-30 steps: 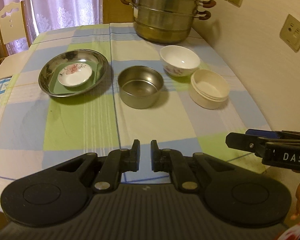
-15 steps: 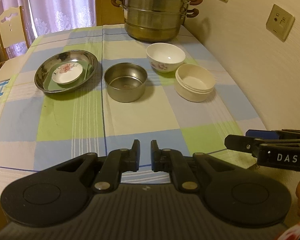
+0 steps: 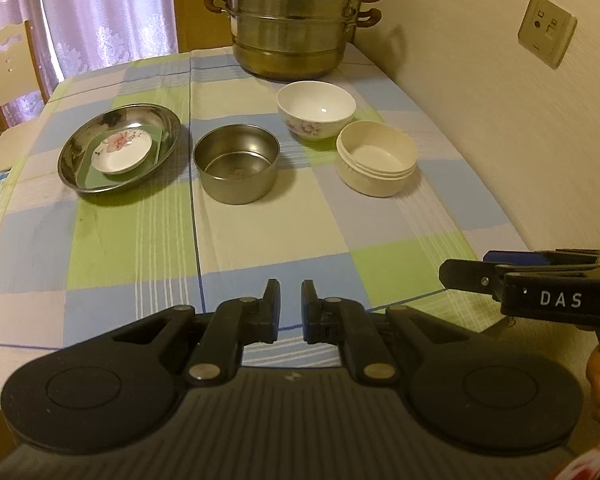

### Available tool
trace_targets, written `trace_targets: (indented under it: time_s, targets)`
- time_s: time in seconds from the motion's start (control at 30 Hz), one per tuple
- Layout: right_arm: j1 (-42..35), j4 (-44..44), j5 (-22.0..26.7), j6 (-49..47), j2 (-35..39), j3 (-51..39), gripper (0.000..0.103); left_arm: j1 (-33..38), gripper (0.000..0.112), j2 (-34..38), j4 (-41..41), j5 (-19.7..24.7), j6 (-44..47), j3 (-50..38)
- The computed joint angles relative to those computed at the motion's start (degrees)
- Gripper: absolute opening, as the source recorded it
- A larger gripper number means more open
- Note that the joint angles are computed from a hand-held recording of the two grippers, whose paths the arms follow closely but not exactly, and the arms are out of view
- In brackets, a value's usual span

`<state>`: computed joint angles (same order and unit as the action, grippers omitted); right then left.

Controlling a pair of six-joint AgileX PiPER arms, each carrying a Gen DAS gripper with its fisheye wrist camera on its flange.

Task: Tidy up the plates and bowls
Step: 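Open the left tool and pull it back from the stacked plates, then move the left tool to the cream bowls and close on their rim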

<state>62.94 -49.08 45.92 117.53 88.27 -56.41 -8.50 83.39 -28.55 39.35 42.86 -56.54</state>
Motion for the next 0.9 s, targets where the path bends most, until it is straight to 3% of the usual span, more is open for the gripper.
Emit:
trace_targets:
  time_s: [0.33, 0.53, 0.9]
  targets:
    - [-6.3, 3.9, -0.7, -5.1, 3.2, -4.3, 0.060, 0.2, 0.009, 9.5, -2.3, 3.8, 5.1, -10.2]
    - [-11.6, 5.9, -2.1, -7.9, 6.8, -7.7, 0.060, 0.4, 0.009, 18.7, -2.4, 8.4, 6.6, -21.1]
    - [-18.9, 4.6, -0.3, -3.3, 12.0, -9.8, 0.060, -1.8, 0.009, 33.9, -5.6, 15.7, 10.8, -40.0]
